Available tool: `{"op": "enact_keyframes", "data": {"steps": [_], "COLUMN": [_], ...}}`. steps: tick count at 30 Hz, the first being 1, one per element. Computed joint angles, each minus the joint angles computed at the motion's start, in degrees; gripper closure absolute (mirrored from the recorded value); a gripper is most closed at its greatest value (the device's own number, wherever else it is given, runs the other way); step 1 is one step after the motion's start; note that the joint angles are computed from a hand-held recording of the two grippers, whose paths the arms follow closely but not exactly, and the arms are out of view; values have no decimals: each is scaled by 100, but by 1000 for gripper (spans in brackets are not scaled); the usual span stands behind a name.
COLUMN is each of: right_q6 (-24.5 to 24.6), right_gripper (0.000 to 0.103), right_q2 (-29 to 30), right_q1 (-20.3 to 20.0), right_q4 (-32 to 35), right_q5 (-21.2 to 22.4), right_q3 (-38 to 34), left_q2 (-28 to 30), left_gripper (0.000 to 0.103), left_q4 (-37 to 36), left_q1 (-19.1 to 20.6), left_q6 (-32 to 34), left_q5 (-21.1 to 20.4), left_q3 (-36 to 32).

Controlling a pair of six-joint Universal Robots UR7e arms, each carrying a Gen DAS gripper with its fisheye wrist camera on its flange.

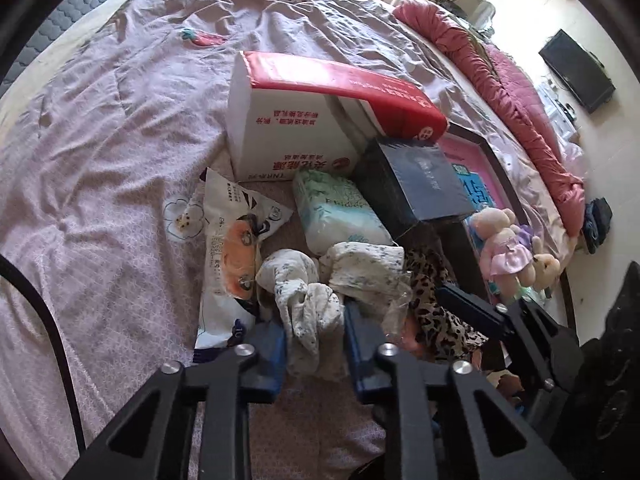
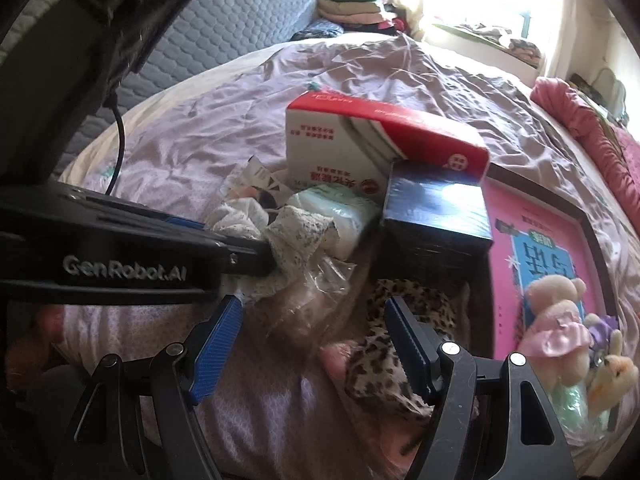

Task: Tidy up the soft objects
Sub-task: 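Grasp the white floral scrunchie with the left gripper while the right grasps the clear plastic bag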

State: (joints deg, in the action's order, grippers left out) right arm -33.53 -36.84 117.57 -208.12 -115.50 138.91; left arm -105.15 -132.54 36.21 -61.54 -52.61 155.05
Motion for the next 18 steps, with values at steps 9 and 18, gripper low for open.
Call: {"op": "enact_keyframes", "data": {"steps": [9, 18], "right_q6": [-439, -392], "right_gripper": [29, 52], "right_q2": [413, 272], "right_q1": [11, -308], "right_q4": [-85, 85], "right_q5": [-19, 376], "right_q3": [-212, -168], "left_q2": [-174, -438], "left_gripper": [85, 85], "left_q4": [-89, -108], "left_q1": [109, 16], "left_q6": [103, 106], "left_q5": [-9, -25], "left_q3": [70, 134]}}
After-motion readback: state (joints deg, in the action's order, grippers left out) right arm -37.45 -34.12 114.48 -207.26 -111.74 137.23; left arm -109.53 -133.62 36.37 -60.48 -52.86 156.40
